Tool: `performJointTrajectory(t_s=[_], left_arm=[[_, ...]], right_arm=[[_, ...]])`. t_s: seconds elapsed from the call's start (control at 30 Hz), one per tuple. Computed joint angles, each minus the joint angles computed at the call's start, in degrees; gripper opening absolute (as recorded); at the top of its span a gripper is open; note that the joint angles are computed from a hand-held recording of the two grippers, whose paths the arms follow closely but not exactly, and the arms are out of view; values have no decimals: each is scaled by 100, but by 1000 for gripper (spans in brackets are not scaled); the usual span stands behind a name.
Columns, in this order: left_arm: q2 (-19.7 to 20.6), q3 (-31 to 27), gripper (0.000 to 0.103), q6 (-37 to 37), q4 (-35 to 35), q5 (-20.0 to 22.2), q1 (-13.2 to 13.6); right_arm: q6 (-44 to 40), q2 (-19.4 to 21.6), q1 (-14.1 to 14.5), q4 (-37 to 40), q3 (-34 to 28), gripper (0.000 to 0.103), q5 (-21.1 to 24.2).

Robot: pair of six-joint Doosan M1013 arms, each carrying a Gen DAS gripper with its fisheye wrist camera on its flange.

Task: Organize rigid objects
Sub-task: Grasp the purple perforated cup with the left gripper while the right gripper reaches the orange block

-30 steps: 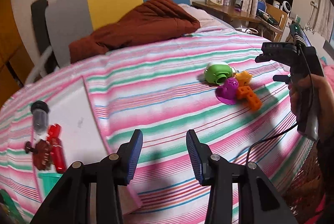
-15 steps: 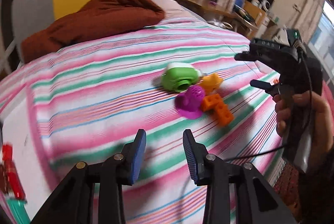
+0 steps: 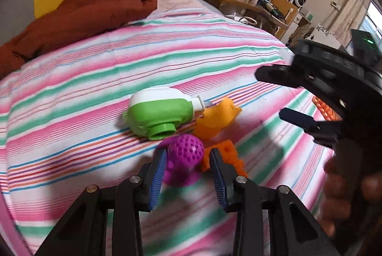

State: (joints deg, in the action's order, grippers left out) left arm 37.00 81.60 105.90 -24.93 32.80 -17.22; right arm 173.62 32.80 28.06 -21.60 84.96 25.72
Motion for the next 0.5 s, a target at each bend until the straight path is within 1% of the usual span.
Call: performJointTrajectory(t_s=[0.07, 0.1, 0.13, 0.2, 0.27, 0.33, 0.43, 0.47, 0.5], left_arm=[[101, -91, 35, -74, -168, 123, 53], [99, -59, 35, 105, -471, 110, 98], [77, -16, 35, 132, -522, 68, 118], [-44, 184, 35, 207, -484, -186, 142], [-174, 390, 35, 389, -622, -265, 216], [-327, 624, 35, 216, -432, -428, 259], [-531, 938, 35, 86, -334, -472, 354], [-601, 1048, 35, 55, -308, -492, 392], [-661, 1143, 35, 54, -350, -536, 431]], right_arm=[[-26, 11, 14, -51, -19, 77, 51], [-143, 25, 8, 1, -50, 77, 72], [-296, 46, 17, 40, -95, 76, 120], [-509, 77, 32, 90, -156, 75, 146], [-869, 110, 36, 299, -217, 74, 163], [-1667, 149, 1, 1022, -261, 74, 100], [-2970, 205, -56, 2235, -302, 72, 40], [-3336, 213, -68, 2554, -304, 67, 19], [-3821, 220, -75, 2964, -304, 65, -14]])
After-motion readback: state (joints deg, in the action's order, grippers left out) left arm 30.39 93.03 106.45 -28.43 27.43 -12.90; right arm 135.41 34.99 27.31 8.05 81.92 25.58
